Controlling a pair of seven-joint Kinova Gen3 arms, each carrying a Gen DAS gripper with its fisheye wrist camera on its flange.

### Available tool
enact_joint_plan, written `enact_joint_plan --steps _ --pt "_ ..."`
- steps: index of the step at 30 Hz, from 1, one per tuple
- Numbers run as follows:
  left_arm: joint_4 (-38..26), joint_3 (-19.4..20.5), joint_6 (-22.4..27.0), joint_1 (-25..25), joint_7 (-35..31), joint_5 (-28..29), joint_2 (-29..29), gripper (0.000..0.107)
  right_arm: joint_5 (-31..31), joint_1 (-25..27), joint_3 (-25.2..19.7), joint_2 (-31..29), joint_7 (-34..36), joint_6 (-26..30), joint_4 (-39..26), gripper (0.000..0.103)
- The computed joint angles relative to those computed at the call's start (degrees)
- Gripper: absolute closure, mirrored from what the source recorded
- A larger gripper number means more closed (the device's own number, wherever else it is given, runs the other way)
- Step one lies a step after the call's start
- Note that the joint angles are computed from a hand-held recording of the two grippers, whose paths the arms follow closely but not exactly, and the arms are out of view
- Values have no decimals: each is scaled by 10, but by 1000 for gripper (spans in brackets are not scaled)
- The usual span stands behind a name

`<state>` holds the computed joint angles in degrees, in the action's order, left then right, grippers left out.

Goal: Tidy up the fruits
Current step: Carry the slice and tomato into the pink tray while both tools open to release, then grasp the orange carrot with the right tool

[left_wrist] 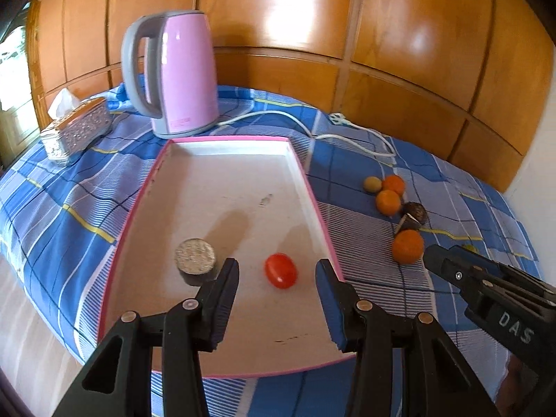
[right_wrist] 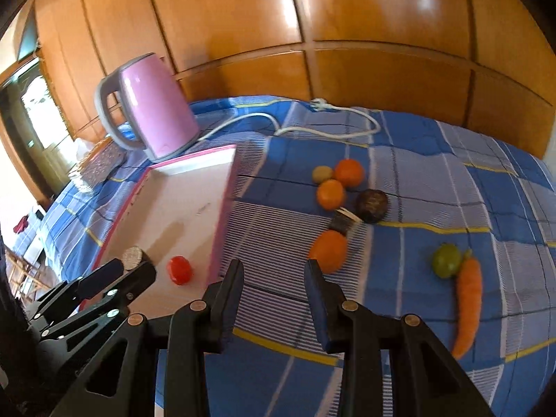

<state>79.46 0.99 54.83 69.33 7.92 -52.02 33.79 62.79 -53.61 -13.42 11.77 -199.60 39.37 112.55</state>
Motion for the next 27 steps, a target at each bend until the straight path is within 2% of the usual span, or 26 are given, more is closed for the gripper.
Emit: enact_joint_plan --steps 7,17,23,27 --pt "-10 5 -28 -2 -35 2 5 61 -5 10 -4 -23 -46 17 40 67" --pt "-38 -1 -58 4 -92 15 17 61 -12 51 -30 -76 -137 54 120 67" --pt "-65 -5 -70 5 -136 42 32 61 -27 86 -39 -93 -160 37 158 67" --pt "-79 -9 -77 6 -165 58 39 61 -18 98 -40 -83 -166 30 162 67"
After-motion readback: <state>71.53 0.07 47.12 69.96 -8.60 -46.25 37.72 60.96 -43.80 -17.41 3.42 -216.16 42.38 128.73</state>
